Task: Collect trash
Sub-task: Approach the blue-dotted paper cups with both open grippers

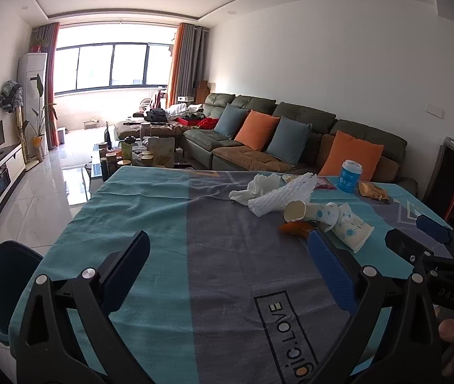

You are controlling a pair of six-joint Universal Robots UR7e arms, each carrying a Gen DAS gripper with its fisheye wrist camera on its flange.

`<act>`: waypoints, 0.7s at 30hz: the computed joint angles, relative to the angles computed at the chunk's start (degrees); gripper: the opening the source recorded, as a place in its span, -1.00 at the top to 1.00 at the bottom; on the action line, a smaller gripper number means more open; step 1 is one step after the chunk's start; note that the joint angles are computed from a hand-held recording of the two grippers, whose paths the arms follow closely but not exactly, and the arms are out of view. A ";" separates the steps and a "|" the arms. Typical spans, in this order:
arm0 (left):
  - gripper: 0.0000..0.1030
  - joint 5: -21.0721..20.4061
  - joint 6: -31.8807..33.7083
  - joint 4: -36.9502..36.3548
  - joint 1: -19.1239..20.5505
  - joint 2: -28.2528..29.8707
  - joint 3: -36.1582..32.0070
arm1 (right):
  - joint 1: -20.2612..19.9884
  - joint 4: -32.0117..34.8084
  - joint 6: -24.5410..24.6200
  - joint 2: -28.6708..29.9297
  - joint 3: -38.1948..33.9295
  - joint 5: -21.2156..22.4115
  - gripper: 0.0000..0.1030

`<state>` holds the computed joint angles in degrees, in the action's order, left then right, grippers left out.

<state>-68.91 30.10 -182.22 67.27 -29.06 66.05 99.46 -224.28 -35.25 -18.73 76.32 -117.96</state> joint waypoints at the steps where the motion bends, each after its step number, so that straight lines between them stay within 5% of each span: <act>1: -0.89 -0.27 -0.04 0.60 -0.06 0.33 -0.43 | -0.15 0.05 0.21 -0.13 0.08 -0.46 -0.87; 14: -0.89 -3.79 -1.76 10.73 -0.55 5.10 -8.65 | -1.86 6.34 0.54 -0.09 -3.02 -4.28 -0.87; 21: -0.89 -3.93 0.55 15.65 -1.05 9.96 -16.34 | -3.09 11.77 4.91 -0.98 -4.22 -4.22 -0.87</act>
